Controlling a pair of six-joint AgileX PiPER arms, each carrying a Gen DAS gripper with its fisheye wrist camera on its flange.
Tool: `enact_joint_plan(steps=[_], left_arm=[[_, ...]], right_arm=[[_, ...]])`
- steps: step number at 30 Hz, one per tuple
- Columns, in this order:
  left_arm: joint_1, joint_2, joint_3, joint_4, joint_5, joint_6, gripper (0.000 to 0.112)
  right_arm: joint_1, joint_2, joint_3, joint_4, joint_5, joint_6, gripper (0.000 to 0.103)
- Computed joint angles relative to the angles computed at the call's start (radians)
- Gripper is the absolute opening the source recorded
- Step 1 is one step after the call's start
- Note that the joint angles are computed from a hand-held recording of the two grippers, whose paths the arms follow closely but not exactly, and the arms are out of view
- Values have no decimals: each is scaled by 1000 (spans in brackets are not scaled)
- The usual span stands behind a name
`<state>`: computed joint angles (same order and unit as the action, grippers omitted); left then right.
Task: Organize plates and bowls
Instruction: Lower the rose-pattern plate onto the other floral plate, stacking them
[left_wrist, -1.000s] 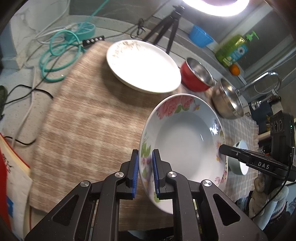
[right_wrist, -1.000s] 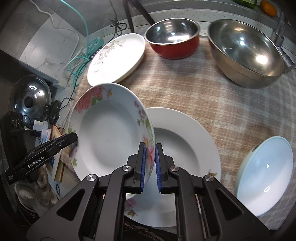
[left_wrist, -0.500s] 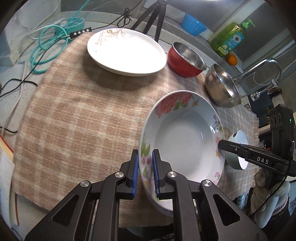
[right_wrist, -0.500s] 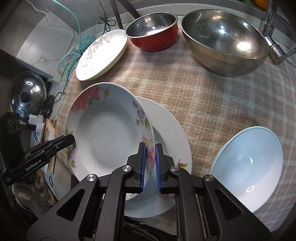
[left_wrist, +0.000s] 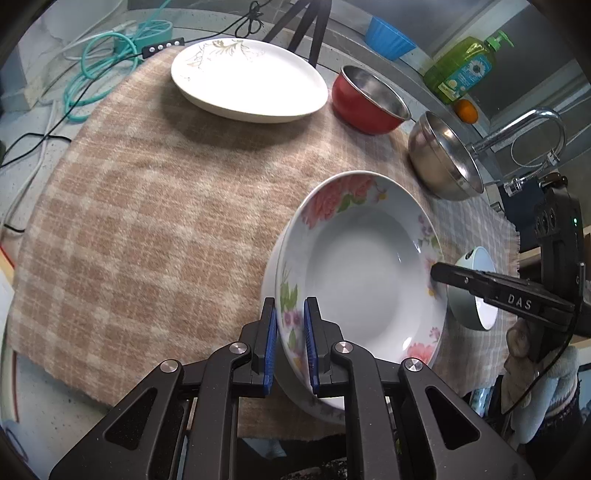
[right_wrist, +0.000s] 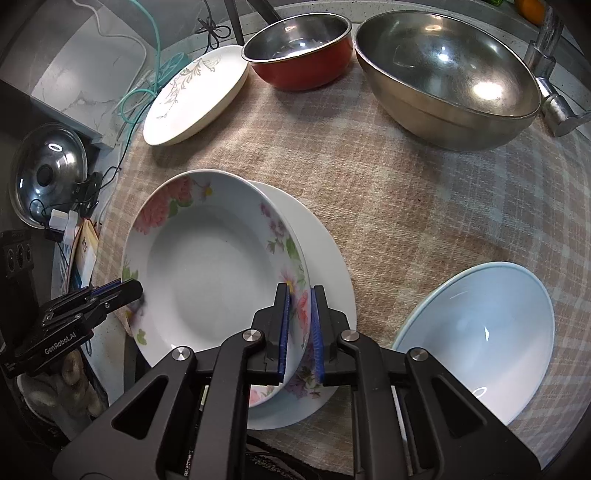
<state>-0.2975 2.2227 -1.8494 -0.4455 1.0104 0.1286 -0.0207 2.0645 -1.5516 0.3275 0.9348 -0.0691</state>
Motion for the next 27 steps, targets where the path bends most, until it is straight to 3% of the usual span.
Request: enact_joint_plan(steps=[11, 18, 27], left_arm=[[-27, -1, 23, 16, 8, -2, 13], [-41, 7, 6, 33, 36, 11, 13], [-67, 4, 1, 57, 68, 54, 16]], right_arm=[[0, 9, -10, -42, -2, 14, 12], [2, 11, -31, -55, 6, 15, 21], [7, 15, -44, -72, 15, 23, 22]])
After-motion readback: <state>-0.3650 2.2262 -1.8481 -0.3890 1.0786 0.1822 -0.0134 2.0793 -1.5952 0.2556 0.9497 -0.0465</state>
